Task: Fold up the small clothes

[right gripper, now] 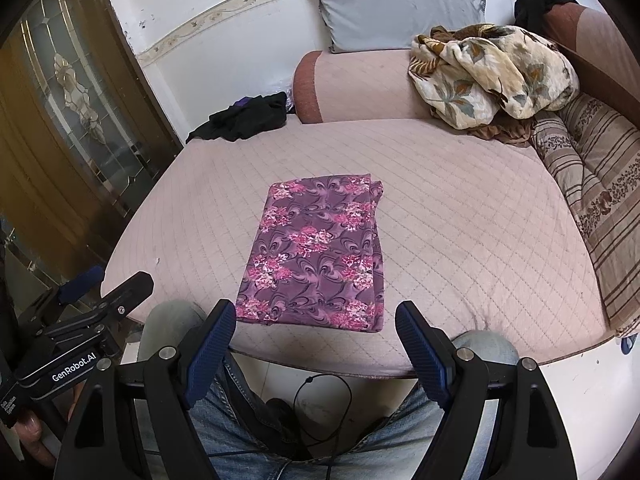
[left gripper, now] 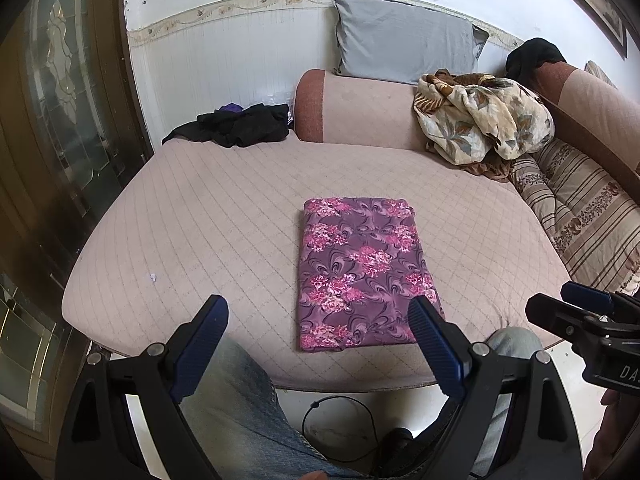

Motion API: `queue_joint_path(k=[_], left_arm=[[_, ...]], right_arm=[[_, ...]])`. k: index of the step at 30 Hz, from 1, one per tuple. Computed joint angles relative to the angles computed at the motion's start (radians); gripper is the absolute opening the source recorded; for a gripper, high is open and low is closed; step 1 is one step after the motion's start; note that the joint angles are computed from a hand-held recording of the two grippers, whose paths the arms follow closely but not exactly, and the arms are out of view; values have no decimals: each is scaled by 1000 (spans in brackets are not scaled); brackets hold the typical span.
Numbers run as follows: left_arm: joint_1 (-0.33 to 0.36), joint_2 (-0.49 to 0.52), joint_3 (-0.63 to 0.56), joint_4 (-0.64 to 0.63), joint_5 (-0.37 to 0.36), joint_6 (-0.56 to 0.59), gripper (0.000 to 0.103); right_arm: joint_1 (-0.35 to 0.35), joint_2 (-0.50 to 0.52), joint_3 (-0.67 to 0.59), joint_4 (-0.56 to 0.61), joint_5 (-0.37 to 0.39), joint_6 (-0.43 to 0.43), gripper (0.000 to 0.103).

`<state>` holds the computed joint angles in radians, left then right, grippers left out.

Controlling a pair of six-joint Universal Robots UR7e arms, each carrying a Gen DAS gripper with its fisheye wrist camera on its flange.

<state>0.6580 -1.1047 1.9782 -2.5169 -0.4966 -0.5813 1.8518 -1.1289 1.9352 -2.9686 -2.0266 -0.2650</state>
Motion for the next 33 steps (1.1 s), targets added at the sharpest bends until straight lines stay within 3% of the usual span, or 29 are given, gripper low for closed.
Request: queue_joint_path(k=[14,23,33], left_arm=[[-11,-16,16,3,-1,-7,91],[-4,-15,-27,133,6,-62,91],[16,-19,-22,125,-9,-62,91]], right_arm=[[12,2,-3,-4,-16,4,86],[20,1,3,-40,-22,3,86],[24,8,-16,-16,-37,14,86]])
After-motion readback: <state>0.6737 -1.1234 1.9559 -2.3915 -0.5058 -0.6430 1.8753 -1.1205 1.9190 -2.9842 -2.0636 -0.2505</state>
